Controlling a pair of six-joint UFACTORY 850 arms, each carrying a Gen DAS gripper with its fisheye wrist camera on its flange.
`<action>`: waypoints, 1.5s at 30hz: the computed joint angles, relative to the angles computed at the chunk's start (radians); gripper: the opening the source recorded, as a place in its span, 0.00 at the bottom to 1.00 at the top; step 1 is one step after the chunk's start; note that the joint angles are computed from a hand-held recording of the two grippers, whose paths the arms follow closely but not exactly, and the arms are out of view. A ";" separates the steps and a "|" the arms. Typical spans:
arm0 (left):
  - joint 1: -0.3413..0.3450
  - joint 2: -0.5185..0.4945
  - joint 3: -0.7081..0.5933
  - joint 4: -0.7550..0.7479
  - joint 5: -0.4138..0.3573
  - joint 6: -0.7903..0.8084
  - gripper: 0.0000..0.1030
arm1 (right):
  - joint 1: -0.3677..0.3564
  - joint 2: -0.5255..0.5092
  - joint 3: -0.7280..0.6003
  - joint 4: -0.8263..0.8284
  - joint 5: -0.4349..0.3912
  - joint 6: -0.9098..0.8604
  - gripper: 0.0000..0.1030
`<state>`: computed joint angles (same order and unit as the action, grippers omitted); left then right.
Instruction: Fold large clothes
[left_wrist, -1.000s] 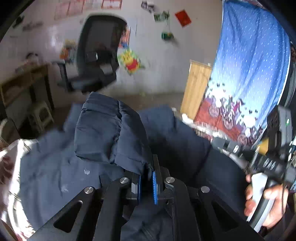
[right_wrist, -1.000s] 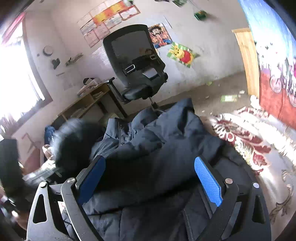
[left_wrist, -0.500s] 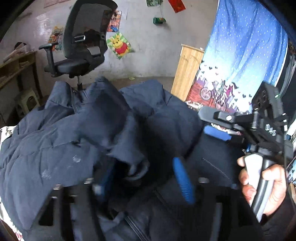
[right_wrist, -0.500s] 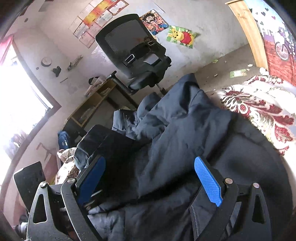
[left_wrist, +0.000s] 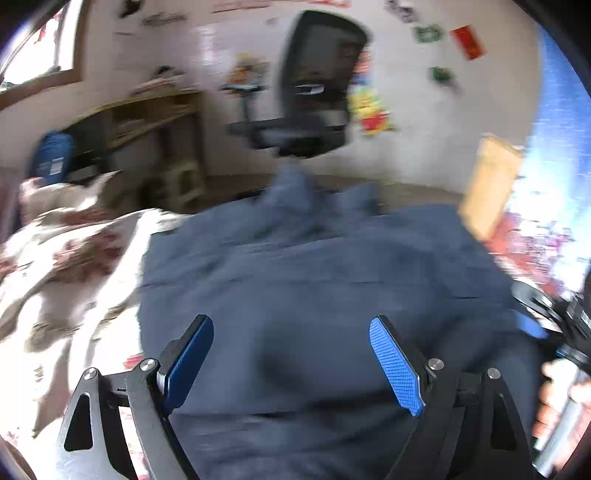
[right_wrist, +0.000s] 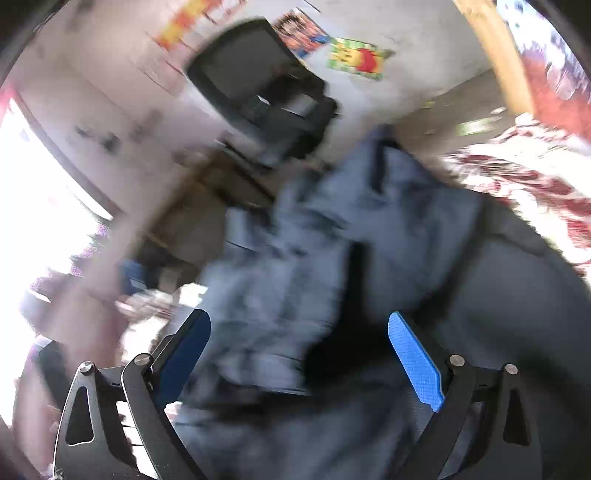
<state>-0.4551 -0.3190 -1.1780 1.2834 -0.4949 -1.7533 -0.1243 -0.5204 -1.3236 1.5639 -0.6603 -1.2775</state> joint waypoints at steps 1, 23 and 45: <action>0.010 -0.003 -0.001 -0.049 -0.026 0.030 0.83 | 0.004 -0.008 -0.011 -0.028 -0.008 0.030 0.88; 0.055 0.038 0.085 -0.038 0.000 -0.070 0.83 | 0.016 0.172 0.096 0.292 0.227 -0.417 0.05; 0.021 -0.113 -0.076 -0.118 0.039 0.198 0.83 | 0.068 0.100 0.028 0.001 0.285 -0.277 0.46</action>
